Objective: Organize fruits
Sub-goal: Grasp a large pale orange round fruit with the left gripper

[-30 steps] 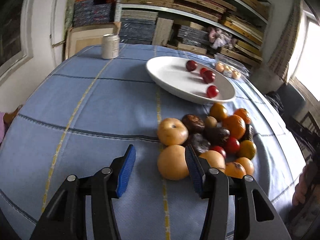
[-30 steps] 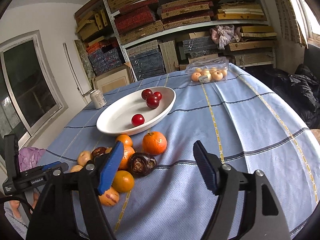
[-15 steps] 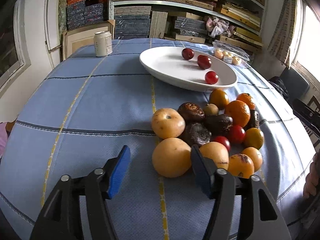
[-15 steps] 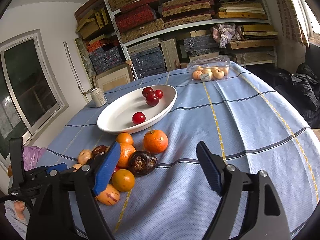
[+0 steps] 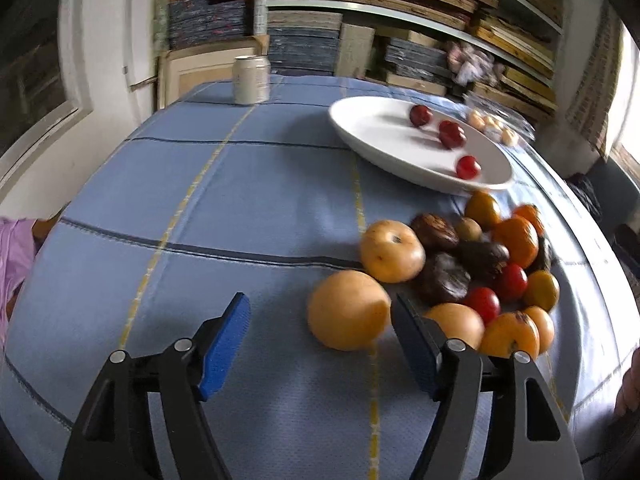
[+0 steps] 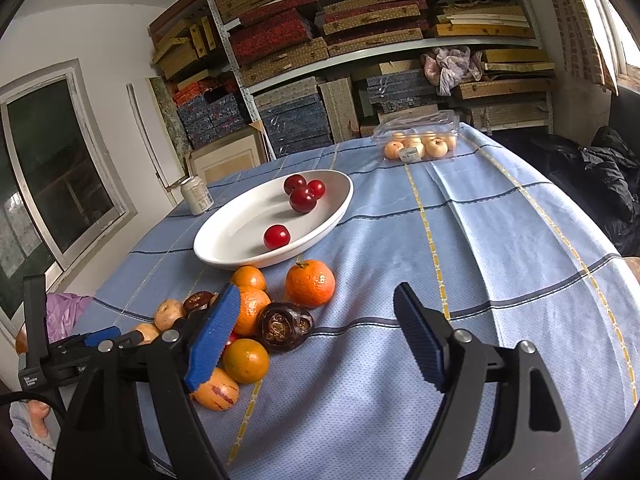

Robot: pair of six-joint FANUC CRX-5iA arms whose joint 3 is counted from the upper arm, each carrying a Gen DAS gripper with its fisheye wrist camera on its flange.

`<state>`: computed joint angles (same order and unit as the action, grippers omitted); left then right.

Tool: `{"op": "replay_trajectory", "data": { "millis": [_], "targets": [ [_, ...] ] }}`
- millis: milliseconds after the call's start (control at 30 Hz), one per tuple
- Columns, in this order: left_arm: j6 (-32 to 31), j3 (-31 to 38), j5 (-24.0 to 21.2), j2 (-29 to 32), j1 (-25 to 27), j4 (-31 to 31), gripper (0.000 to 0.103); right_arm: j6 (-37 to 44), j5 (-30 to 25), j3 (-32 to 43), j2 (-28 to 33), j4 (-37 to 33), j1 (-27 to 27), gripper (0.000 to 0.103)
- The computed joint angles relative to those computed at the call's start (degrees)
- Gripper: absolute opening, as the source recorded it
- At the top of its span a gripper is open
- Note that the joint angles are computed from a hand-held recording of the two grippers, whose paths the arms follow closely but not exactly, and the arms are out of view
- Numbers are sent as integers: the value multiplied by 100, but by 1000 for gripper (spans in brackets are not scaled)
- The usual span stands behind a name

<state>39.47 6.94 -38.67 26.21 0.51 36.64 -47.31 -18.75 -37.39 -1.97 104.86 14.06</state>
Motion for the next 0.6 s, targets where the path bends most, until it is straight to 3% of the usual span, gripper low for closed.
{"op": "replay_trajectory", "data": {
  "millis": [100,233,300,400,533,600],
  "targets": [
    [-360,-109,-21,-25,-18,272,71,3,8,-1,-6,37,-4,77],
    [-152,54,-240,94,25,261,70,91,-16,8,-3,-49,38,77],
    [4,147,-331,153,50,203,61,75,-24,8,-4,-35,38,77],
    [139,264,-485,234,94,192,61,86,-56,9,-1,-70,64,77],
    [278,112,-25,90,40,-52,61,79,-46,5,-6,-51,56,77],
    [474,197,-5,128,54,-202,61,45,-38,8,0,-16,42,77]
  ]
}}
